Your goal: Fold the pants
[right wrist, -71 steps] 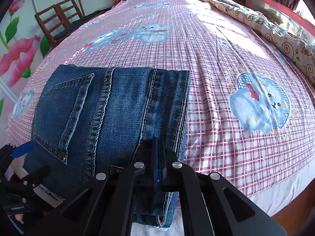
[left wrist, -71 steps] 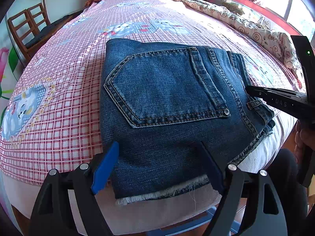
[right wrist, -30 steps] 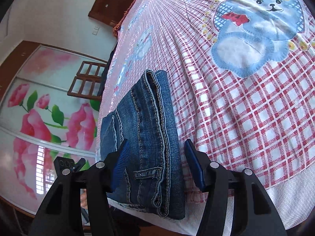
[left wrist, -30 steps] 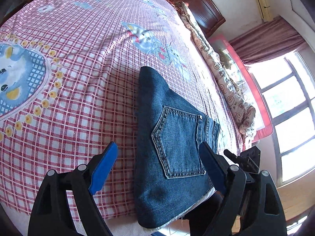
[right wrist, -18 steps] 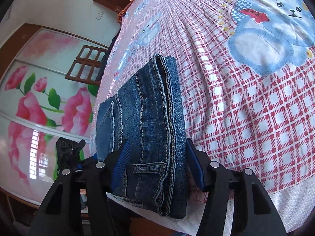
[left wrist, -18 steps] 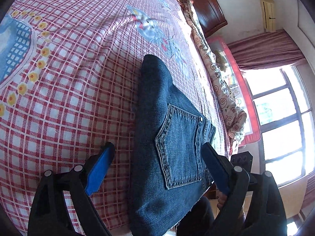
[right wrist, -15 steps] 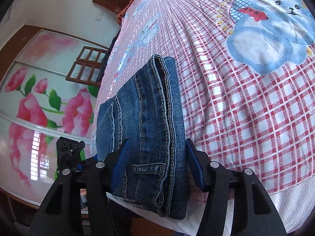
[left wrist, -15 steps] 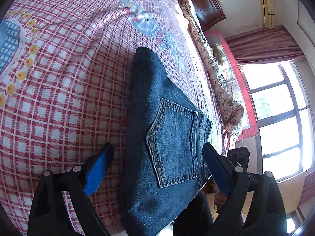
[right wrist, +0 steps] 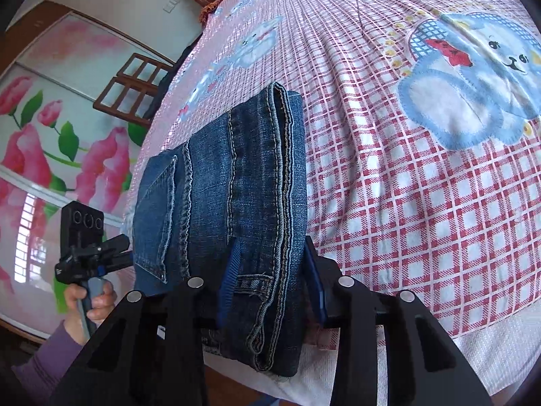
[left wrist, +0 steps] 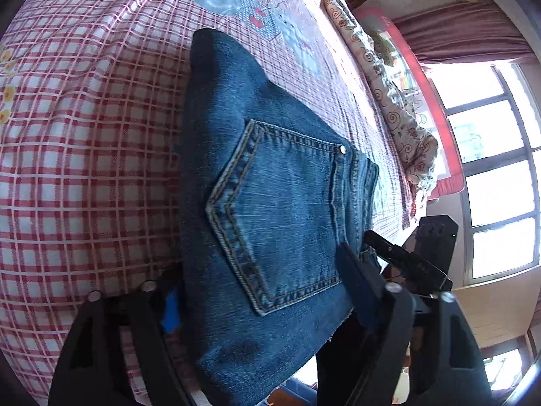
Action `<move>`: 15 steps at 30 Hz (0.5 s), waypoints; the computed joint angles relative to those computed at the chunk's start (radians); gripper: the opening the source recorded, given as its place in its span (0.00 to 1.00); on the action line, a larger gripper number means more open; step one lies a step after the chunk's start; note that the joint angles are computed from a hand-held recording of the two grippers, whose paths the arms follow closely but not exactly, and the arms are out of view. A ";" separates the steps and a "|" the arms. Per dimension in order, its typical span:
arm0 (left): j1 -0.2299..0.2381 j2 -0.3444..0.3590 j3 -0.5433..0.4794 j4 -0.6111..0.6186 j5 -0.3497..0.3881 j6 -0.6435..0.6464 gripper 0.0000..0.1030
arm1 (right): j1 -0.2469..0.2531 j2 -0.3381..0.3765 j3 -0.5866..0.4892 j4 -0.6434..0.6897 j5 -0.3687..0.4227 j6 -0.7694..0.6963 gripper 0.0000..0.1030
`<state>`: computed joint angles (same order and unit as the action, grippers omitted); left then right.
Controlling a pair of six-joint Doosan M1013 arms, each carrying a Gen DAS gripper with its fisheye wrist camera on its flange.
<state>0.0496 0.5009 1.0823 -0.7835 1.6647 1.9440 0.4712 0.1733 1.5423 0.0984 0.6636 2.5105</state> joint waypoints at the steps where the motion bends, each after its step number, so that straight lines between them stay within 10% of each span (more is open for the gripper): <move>1: 0.005 0.005 -0.005 0.007 0.001 -0.030 0.36 | -0.003 -0.002 0.004 0.024 -0.011 -0.007 0.21; 5: 0.015 -0.008 0.013 -0.024 -0.023 -0.032 0.19 | 0.026 0.017 -0.062 -0.099 0.082 0.029 0.14; 15: 0.027 -0.030 -0.022 -0.076 -0.104 0.026 0.16 | 0.066 0.059 -0.223 -0.299 0.189 0.012 0.13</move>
<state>0.0768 0.4707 1.0599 -0.8592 1.5608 1.9700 0.5369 0.2322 1.3192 -0.2009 0.8521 2.5225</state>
